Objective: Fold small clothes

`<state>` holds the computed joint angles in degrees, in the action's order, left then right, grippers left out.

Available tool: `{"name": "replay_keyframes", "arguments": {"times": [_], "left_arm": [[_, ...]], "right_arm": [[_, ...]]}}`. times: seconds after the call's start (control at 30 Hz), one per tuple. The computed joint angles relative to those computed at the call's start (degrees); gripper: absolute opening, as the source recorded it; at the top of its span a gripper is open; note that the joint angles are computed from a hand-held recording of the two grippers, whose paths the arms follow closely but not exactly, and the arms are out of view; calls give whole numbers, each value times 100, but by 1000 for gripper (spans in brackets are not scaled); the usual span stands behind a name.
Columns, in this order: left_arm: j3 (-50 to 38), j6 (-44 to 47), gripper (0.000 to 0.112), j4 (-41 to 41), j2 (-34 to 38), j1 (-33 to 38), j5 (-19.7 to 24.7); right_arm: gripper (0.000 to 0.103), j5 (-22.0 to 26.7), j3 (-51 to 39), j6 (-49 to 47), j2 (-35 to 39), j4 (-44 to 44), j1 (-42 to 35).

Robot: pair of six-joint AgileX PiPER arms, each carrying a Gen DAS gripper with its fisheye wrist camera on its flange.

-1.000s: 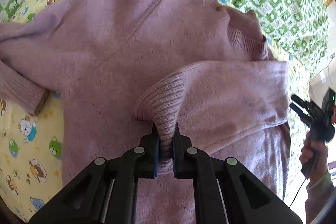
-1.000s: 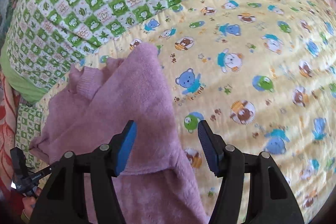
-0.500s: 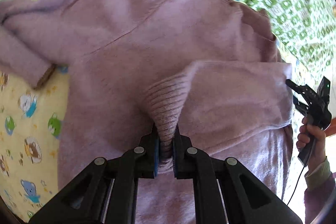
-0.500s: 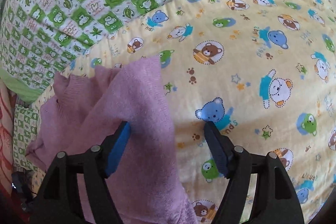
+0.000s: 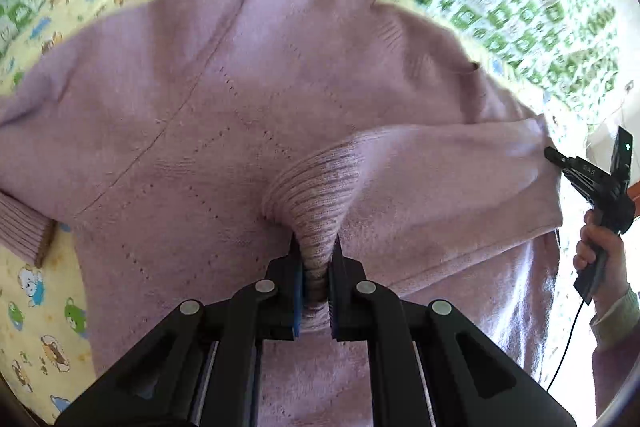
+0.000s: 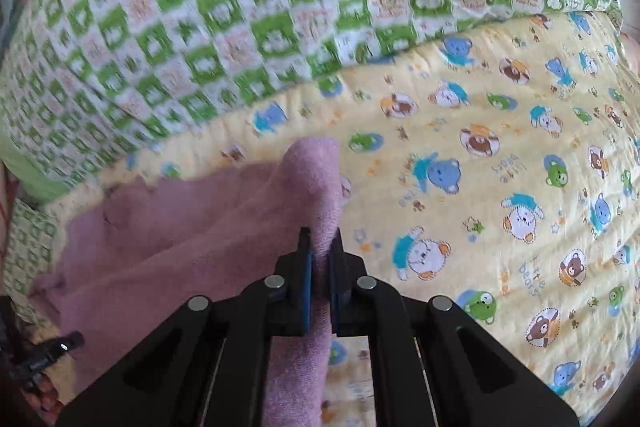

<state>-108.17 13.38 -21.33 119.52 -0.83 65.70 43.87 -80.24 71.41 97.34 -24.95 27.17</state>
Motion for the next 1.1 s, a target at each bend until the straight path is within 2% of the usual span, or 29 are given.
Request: {"name": "replay_keyframes", "arguments": {"times": [0.13, 0.2, 0.23, 0.3, 0.33, 0.37, 0.4, 0.43, 0.5, 0.6, 0.63, 0.7, 0.77, 0.8, 0.87, 0.9, 0.93, 1.03, 1.1], "left_arm": [[130, 311, 8, 124, -167, -84, -417], [-37, 158, 9, 357, 17, -143, -335], [-152, 64, 11, 457, 123, -150, -207], [-155, -7, 20, 583, 117, -144, -127], [-109, 1, 21, 590, 58, -121, -120], [-87, -22, 33, 618, 4, -92, -88], [-66, -44, 44, 637, -38, -54, -55], [45, -75, 47, 627, -128, 14, -99], [21, -212, 49, 618, -163, 97, -20], [269, -177, 49, 312, -414, 238, -198], [294, -119, 49, 184, -501, 223, -310], [363, 146, 49, -206, -598, 216, -451], [119, 440, 49, -642, -416, 180, -231], [13, 504, 49, -669, -321, 138, -58], [-344, 290, 48, -119, 79, -102, 179], [-476, 70, 46, 240, 232, -207, 235], [-564, -68, 44, 423, 376, -204, 314], [-373, -73, 42, 158, 235, 80, 259], [-133, -100, 48, 156, -12, 279, 170]], "right_arm": [[7, -248, 447, 656, -258, -315, 3], [7, -216, 449, 509, -166, -209, -11], [8, -299, 436, 237, -91, 123, -96], [10, -181, 325, 99, 3, 383, -122], [17, -14, 269, 263, -26, 265, -35], [20, 196, 201, 412, -61, 152, 55], [27, 436, 135, 584, -118, 18, 178], [31, 561, 166, 759, -227, -136, 307], [31, 624, 336, 1194, -514, -410, 626], [31, 130, 756, 1797, -979, -670, 1186], [31, -167, 879, 1914, -1036, -716, 1348], [31, -740, 980, 1681, -921, -330, 1430], [31, -952, 1019, 1235, -730, 242, 1364], [31, -782, 943, 1119, -574, 414, 1339], [29, -99, 789, 1049, -234, 610, 1260], [17, -44, 863, 1212, -274, 570, 1257], [12, -107, 1023, 1480, -398, 478, 1257], [16, 153, 870, 1486, -498, 493, 1340], [22, 364, 702, 1504, -536, 356, 1465]]}}
